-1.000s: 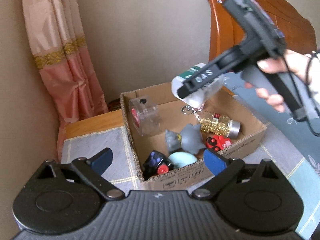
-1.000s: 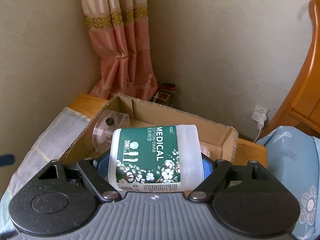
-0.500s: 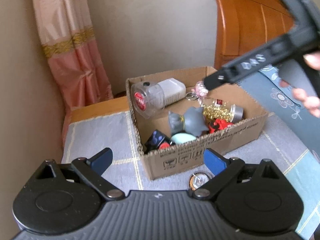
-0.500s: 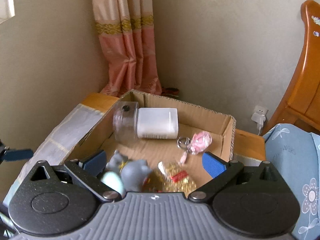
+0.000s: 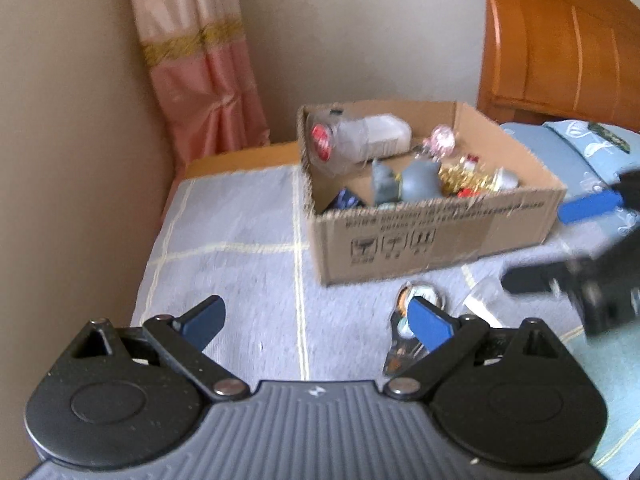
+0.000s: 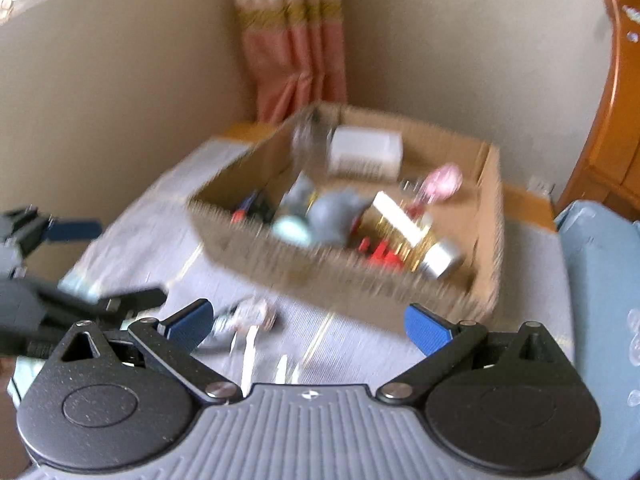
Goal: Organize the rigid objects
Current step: 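Move the left tool to the correction tape while the right tool approaches the clear jar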
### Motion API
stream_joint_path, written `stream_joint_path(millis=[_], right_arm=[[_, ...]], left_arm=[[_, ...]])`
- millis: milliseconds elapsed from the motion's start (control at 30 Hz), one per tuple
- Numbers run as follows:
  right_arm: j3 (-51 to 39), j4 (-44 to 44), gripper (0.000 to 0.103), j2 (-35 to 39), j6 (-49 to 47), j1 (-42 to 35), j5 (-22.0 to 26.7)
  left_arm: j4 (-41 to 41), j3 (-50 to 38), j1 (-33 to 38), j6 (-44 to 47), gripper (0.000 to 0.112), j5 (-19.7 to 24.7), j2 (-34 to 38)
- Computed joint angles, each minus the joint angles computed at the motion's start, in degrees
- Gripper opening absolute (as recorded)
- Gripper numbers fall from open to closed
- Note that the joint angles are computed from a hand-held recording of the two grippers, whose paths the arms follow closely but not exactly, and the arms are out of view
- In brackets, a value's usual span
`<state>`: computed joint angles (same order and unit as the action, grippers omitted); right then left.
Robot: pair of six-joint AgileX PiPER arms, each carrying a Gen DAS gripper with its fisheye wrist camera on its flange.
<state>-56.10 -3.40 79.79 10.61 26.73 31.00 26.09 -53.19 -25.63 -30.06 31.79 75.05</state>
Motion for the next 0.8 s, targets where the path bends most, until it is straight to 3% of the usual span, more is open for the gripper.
stream_joint_path(millis=[100, 367, 667, 800], right_arm=[[3.50, 0.87, 0.103, -0.92, 0.20, 2.13, -0.35], [9.54, -12.59, 0.103, -1.01, 15.19, 6.80, -0.21], [14.14, -9.51, 0.103, -3.91, 13.87, 1.33, -1.39], [15.79, -7.19, 0.103, -5.36, 12.24, -1.73, -2.35]], left_arm=[[-0.12, 1.00, 0.12, -0.83, 0.097, 0.42, -0.04], [-6.41, 2.46, 0.38, 6.88, 0.097, -2.21, 0.78], [-6.42, 2.28, -1.18, 7.89, 0.097, -2.72, 6.34], [-11.65, 2.93, 1.41, 12.62, 0.098, -4.30, 6.89]])
